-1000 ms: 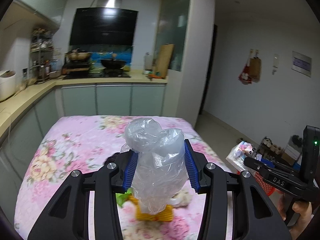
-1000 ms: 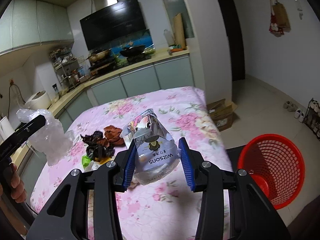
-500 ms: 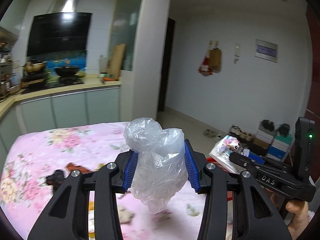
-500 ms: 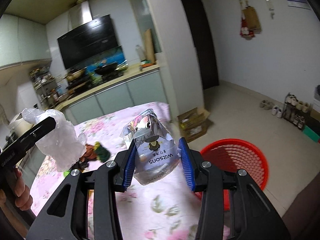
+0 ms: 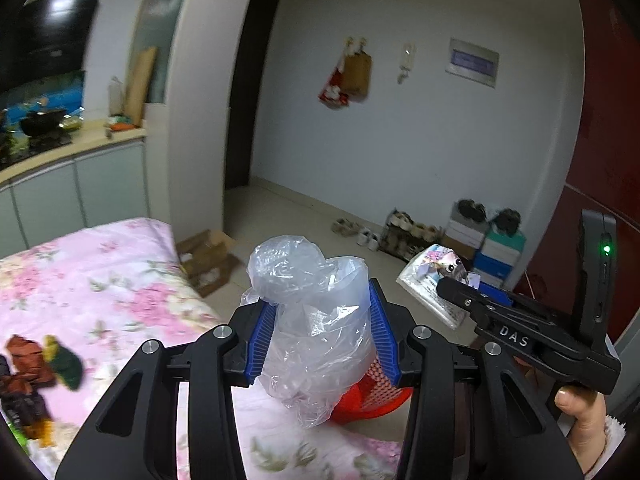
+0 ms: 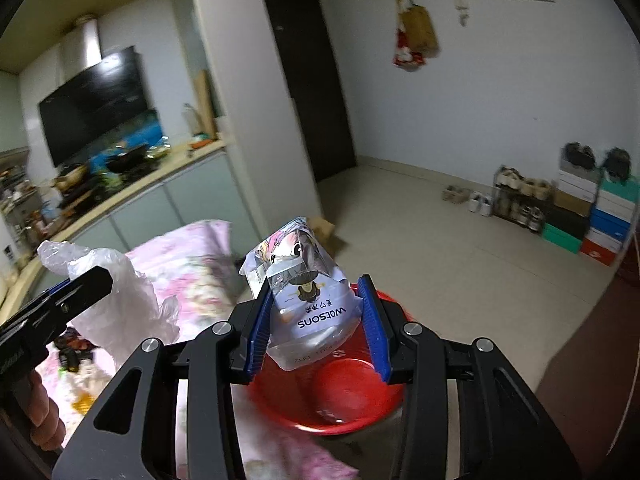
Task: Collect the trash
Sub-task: 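Lift the clear bag and Watsons pouch and carry both over the red wastebasket, then open the left tool and right tool to drop both items into the basket, then grasp the green wrapper with the left tool while the right tool grasps the white mesh bag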
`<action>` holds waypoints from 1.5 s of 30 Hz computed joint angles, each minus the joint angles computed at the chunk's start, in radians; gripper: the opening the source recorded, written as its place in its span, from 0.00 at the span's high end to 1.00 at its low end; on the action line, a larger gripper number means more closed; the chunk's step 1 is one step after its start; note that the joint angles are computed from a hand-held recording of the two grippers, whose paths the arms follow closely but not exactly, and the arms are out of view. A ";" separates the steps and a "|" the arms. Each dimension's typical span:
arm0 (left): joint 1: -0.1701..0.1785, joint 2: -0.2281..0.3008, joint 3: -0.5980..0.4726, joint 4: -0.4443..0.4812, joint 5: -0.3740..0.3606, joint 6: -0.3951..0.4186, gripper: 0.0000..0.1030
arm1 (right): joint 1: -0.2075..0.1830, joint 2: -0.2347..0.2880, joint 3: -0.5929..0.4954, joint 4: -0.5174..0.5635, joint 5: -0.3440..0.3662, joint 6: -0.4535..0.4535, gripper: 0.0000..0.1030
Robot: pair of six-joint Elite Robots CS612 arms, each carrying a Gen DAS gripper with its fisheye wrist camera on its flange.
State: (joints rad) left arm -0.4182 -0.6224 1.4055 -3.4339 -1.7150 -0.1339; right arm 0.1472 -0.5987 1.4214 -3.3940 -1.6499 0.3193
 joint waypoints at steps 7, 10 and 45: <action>-0.005 0.080 -0.131 0.178 -0.076 -0.001 0.58 | -0.017 0.042 -0.055 0.159 -0.019 0.034 0.60; -0.008 0.110 -0.179 0.249 -0.095 -0.006 0.58 | -0.021 0.063 -0.076 0.209 -0.010 0.038 0.60; -0.007 0.020 0.006 0.054 0.155 -0.047 0.19 | 0.019 0.031 -0.007 0.018 -0.039 -0.033 0.28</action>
